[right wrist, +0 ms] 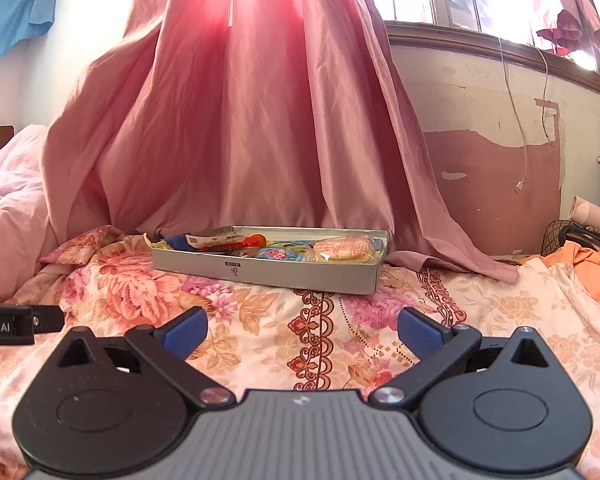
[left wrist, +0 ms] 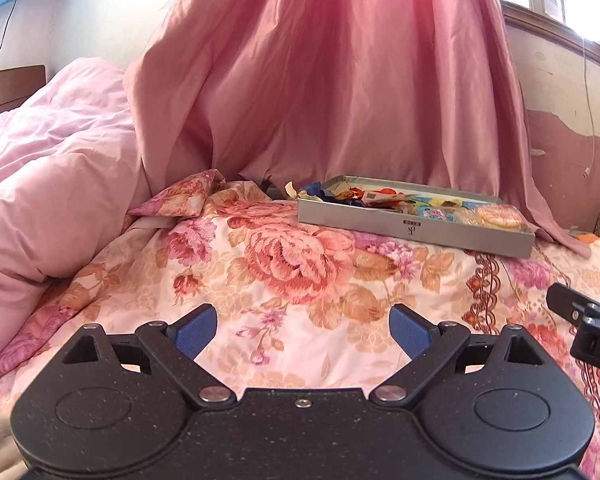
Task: Organize snacks
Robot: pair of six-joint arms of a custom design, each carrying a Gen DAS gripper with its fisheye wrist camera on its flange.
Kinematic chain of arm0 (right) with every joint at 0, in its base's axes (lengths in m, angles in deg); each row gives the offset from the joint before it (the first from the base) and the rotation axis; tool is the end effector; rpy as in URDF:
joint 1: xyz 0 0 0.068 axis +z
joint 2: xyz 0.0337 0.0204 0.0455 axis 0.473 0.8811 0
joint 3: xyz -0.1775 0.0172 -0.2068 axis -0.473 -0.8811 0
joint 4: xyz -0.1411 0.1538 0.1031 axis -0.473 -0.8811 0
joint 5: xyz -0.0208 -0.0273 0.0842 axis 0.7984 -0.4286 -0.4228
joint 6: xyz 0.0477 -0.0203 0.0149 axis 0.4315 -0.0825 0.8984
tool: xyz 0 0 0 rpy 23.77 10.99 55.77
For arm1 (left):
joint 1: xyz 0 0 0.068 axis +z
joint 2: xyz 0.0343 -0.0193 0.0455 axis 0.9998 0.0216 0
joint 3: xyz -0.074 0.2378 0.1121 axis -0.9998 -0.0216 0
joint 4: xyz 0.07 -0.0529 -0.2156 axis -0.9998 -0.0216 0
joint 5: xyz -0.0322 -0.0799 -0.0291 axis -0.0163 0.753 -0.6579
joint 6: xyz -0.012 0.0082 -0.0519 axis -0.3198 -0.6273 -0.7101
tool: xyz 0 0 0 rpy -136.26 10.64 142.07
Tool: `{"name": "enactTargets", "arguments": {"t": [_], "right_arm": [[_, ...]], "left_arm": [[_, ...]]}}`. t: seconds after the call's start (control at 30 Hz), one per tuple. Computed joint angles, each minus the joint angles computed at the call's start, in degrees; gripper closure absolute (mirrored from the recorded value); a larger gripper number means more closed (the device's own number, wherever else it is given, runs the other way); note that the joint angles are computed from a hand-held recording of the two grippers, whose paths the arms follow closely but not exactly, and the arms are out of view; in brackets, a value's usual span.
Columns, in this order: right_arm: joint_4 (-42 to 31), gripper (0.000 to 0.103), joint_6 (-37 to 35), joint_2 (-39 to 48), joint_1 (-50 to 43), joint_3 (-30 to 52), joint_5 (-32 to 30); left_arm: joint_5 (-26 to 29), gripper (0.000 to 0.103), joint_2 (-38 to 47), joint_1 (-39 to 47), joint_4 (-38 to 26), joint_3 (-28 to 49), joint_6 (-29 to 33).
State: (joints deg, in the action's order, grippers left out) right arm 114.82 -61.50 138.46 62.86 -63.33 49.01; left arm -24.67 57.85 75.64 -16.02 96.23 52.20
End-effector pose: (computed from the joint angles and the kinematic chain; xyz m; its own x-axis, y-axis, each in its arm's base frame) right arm 0.2143 0.1193 0.1708 -0.2669 0.1047 -0.9580 0.1729 0.9832 0.0592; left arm 0.2559 -0.0564 0.1917 -0.4388 0.0717 -0.8957 0.1340 0.9909 0.0136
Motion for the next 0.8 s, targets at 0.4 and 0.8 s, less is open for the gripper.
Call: {"name": "enactTargets", "arguments": {"t": [0.4, 0.8], "right_arm": [[0.11, 0.000, -0.90, -3.96, 6.80, -2.56, 6.64], [-3.30, 0.000, 1.95, -2.69, 10.15, -0.36, 7.34]], "left_arm": [[0.28, 0.010, -6.15, 1.66, -2.26, -2.45, -1.01], [-0.94, 0.010, -6.32, 1.84, -5.23, -1.57, 0.02]]}}
